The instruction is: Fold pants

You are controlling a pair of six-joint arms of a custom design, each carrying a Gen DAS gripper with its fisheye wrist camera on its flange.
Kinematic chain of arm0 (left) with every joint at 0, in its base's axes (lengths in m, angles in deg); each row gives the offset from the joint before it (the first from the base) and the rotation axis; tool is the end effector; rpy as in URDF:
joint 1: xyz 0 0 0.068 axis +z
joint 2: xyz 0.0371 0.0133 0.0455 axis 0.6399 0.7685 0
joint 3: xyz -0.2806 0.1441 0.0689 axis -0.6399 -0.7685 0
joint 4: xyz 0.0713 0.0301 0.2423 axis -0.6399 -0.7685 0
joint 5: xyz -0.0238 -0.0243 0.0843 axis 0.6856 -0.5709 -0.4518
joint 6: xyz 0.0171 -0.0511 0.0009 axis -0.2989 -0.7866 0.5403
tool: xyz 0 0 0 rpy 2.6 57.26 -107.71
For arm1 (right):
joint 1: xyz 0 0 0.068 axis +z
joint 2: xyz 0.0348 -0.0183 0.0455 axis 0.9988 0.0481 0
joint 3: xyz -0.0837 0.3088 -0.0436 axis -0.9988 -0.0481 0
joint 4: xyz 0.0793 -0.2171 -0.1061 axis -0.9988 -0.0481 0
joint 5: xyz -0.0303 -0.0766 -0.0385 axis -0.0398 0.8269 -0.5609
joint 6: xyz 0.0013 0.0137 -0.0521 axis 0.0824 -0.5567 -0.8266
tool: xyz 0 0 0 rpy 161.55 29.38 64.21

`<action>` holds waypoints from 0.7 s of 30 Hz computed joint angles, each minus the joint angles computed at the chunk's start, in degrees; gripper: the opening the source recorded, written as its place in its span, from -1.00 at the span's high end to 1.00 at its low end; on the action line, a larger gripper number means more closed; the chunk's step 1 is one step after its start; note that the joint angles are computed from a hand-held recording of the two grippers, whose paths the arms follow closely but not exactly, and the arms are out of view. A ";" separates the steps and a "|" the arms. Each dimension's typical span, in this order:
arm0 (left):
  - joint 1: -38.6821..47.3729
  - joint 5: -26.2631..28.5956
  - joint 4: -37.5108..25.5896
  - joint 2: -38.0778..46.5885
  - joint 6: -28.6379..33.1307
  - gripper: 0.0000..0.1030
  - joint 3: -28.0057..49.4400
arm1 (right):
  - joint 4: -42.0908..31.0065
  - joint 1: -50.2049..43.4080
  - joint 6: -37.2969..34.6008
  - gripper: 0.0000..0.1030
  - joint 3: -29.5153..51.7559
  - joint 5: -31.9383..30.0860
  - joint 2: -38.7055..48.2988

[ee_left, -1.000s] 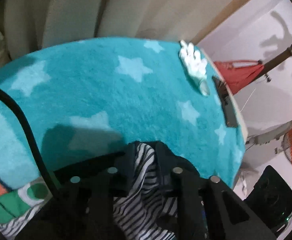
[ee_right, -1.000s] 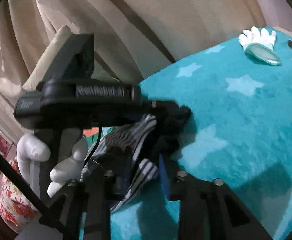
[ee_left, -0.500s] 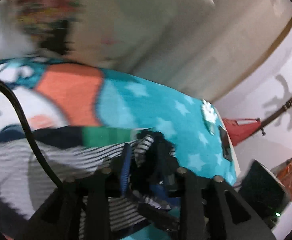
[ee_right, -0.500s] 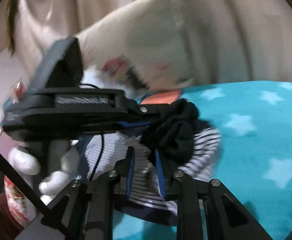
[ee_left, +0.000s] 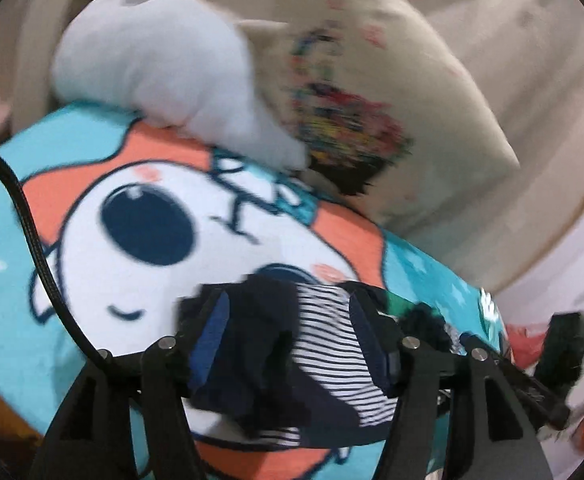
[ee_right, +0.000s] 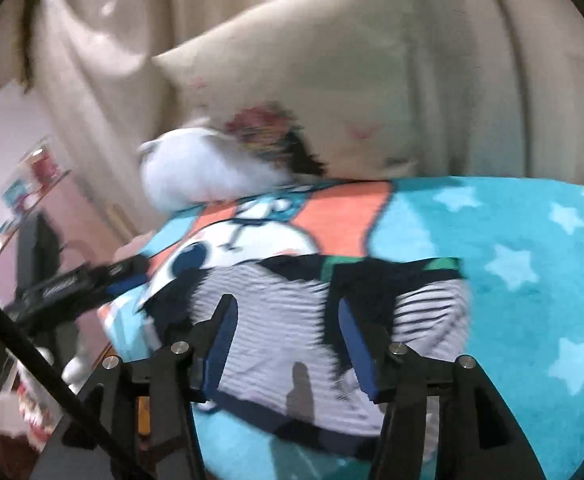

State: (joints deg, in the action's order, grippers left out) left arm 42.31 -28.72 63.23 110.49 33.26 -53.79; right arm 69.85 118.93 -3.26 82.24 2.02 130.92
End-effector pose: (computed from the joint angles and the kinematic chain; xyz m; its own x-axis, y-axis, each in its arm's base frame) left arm 0.3081 -0.0009 0.0695 -0.6745 -0.3810 -0.6324 0.0230 0.8453 -0.5338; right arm 0.2956 0.1832 0.0801 -0.6479 0.0285 -0.7612 -0.3256 0.8931 0.3106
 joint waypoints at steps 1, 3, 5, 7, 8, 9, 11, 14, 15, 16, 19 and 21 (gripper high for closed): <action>1.46 1.09 0.40 0.47 -0.30 -0.18 -0.12 | -1.55 -0.81 0.89 -0.12 1.69 -0.28 1.11; 3.71 2.05 1.19 1.28 -0.39 -0.18 -0.43 | -5.75 -2.45 2.33 -0.14 6.37 -1.42 5.18; 5.75 2.91 1.31 2.61 -1.35 -0.21 0.20 | -11.81 -2.74 2.71 -0.15 11.15 -1.94 8.25; 7.32 4.20 1.39 3.76 -1.93 -0.26 0.58 | -9.79 -1.67 3.10 -0.16 10.88 1.15 9.11; 8.02 4.77 0.87 4.37 -2.18 -0.26 1.06 | -9.64 -1.35 3.89 -0.16 10.26 1.52 8.16; 8.48 5.34 0.21 5.24 -2.63 -0.26 1.87 | -8.41 -1.02 4.39 -0.16 9.13 1.75 7.17; 8.76 6.36 0.13 6.53 -3.32 -0.27 2.74 | -5.22 0.99 4.17 -0.24 6.59 2.79 5.05; 8.61 7.49 -0.07 7.69 -3.87 -0.27 3.62 | -6.06 4.94 2.03 -0.29 7.14 2.43 4.46; 8.57 8.16 -0.52 7.93 -3.71 -0.27 3.93 | -8.17 6.91 0.52 -0.29 9.17 2.19 5.19; 8.66 9.35 -1.29 8.23 -3.49 -0.27 4.50 | -10.44 8.69 -0.60 -0.29 11.97 2.51 6.50; 8.91 12.36 -5.10 8.82 -2.68 -0.38 6.96 | -16.28 13.92 -4.71 -0.29 18.67 4.50 10.20; 9.21 15.07 -7.07 9.98 -2.58 -0.44 9.13 | -20.73 17.05 -7.14 -0.30 24.07 6.41 13.11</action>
State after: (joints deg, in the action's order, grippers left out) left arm 51.53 -13.66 56.17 120.47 30.67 -44.66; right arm 49.12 135.98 -10.41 106.31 8.42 144.03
